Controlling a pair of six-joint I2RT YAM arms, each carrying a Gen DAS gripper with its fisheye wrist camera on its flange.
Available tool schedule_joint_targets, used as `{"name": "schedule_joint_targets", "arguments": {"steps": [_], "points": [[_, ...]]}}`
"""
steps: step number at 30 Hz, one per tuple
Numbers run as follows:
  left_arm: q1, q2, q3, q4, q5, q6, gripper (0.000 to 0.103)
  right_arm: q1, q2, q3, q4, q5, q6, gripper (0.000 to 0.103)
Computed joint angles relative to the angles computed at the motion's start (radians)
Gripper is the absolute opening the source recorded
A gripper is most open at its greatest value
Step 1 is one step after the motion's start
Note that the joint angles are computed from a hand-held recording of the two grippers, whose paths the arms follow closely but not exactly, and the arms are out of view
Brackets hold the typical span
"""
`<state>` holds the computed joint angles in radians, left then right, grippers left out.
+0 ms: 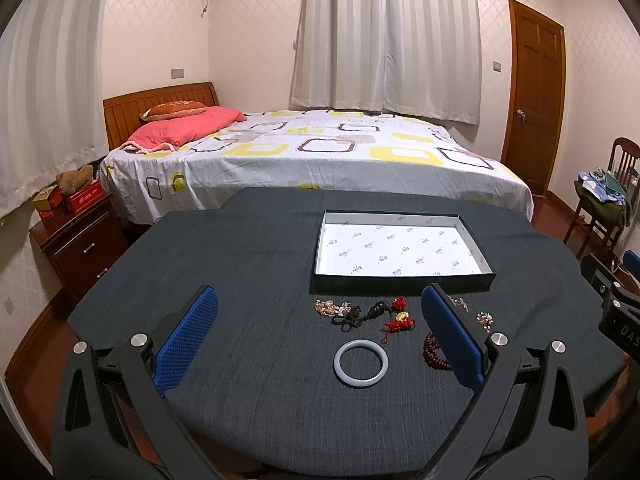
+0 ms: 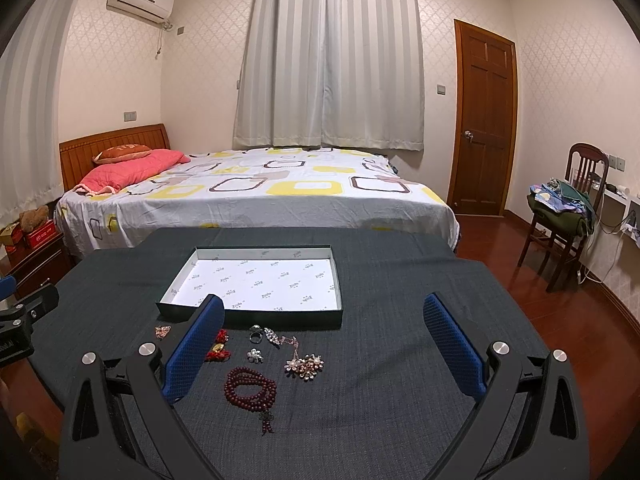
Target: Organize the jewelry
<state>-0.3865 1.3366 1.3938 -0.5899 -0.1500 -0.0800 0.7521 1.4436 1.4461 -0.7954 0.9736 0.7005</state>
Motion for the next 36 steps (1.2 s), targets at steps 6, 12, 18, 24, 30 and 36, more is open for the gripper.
{"name": "schedule_joint_targets", "arguments": {"steps": [6,12,18,24,30,36], "points": [[0.002,-0.014,-0.035,0.02,0.002,0.003,0.099,0.001,0.001,0.002,-0.002,0.002,0.001,0.097],[0.0,-0.01,-0.026,0.012,0.0,-0.001,0.099,0.001,0.001,0.004,-0.004,0.001,0.002,0.097],[-0.006,-0.016,-0.047,0.022,-0.006,0.001,0.099,0.005,0.008,0.018,-0.014,0.001,0.005,0.097],[-0.008,-0.02,-0.054,0.022,-0.009,-0.001,0.099,0.005,0.009,0.018,-0.014,0.002,0.006,0.097],[-0.011,-0.027,-0.068,0.028,-0.011,-0.001,0.099,0.005,0.007,0.014,-0.011,0.003,0.004,0.097],[-0.013,-0.024,-0.06,0.019,-0.013,-0.003,0.099,0.005,0.007,0.013,-0.01,0.003,0.005,0.097]]}}
